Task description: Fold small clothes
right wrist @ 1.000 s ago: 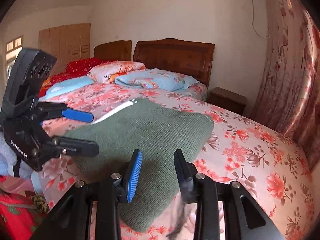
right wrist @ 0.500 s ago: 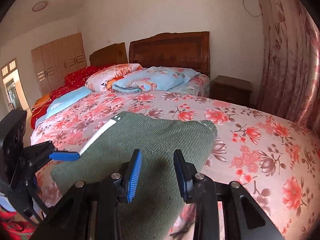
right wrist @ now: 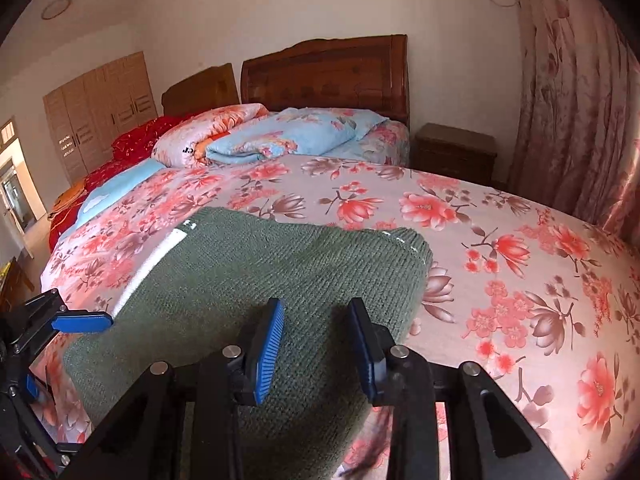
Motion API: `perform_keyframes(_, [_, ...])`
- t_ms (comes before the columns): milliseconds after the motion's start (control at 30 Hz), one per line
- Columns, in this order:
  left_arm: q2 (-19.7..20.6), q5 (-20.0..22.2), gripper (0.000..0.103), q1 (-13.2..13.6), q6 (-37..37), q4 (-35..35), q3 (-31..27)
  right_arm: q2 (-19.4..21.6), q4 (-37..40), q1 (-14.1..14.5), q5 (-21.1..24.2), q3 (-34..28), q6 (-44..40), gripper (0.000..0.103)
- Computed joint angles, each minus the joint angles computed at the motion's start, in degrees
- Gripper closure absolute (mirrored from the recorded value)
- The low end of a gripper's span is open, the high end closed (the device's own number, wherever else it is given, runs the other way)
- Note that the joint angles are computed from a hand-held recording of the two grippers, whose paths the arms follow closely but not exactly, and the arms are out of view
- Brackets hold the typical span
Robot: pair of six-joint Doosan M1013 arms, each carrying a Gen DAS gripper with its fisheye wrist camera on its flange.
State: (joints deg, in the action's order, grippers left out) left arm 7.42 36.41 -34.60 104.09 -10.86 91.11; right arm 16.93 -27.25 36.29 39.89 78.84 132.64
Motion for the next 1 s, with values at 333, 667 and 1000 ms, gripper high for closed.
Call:
perform_keyframes(333, [3.48, 3.44, 0.0, 3.55, 0.66, -11.36, -9.36, -4.76, -9.67, 4.91, -2.61, 5.97, 7.83, 0.069])
perform_keyframes(667, [11.78, 12.33, 0.0, 5.29, -5.17, -12.01, -17.17, -4.17, -11.49, 7.01, -1.7, 6.79, 5.18, 0.069])
perform_keyframes(1000, [14.21, 15.48, 0.0, 5.34, -8.26, -10.07, -23.65, -4.25, -11.66, 6.72, -2.77, 7.26, 6.64, 0.069])
